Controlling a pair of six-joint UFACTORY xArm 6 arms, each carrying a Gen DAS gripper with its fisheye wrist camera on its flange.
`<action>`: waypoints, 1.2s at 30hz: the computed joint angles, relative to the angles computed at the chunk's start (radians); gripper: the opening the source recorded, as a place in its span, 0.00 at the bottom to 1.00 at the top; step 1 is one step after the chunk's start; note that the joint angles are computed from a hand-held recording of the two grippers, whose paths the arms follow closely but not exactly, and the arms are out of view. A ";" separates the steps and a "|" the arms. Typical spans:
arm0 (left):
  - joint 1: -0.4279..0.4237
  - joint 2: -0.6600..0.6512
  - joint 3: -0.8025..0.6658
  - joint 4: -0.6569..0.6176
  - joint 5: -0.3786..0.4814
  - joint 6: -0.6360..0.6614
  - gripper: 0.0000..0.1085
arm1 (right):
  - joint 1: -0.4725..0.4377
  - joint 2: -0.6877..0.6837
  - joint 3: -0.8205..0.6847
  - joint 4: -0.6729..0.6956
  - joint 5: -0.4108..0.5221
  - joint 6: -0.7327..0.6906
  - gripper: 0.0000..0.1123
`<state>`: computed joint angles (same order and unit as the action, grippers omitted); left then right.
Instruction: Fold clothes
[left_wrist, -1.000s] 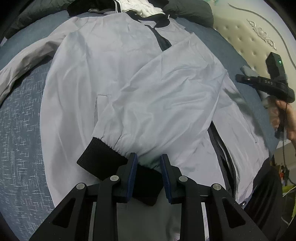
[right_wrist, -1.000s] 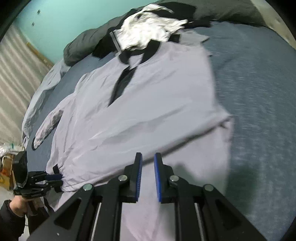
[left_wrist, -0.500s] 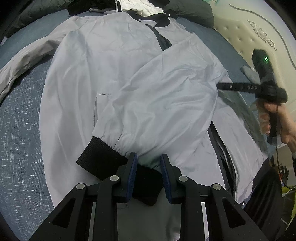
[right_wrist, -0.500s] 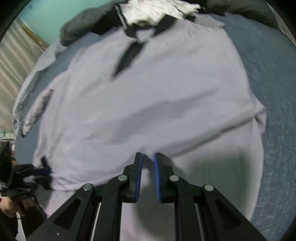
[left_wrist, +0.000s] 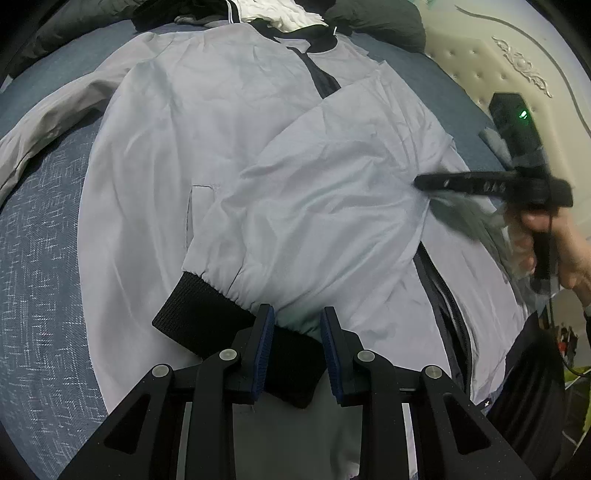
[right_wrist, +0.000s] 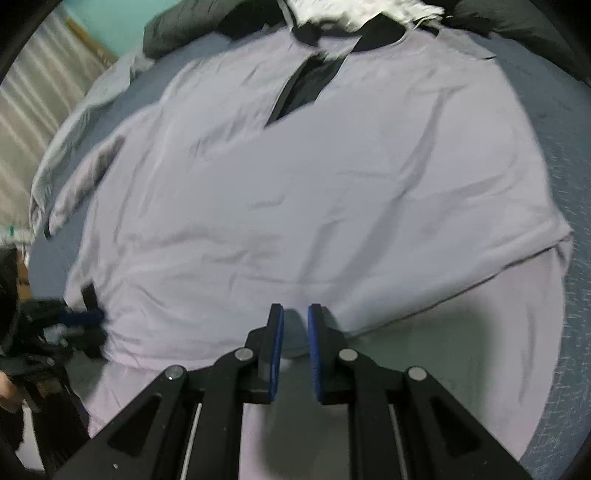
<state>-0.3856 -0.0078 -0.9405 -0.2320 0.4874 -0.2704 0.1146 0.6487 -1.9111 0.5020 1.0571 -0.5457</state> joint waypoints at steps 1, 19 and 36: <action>0.000 -0.001 0.002 -0.003 -0.001 0.002 0.26 | -0.001 0.006 -0.014 0.018 0.003 -0.002 0.11; 0.004 0.009 -0.008 -0.024 0.010 0.038 0.27 | -0.042 0.117 -0.159 -0.080 -0.035 -0.013 0.11; 0.001 0.008 -0.014 -0.018 0.005 -0.001 0.27 | -0.188 0.158 -0.252 -0.035 -0.119 0.156 0.11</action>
<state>-0.3841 0.0003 -0.9546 -0.2503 0.4921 -0.2714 -0.0734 0.8071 -2.1630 0.4668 0.9383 -0.3897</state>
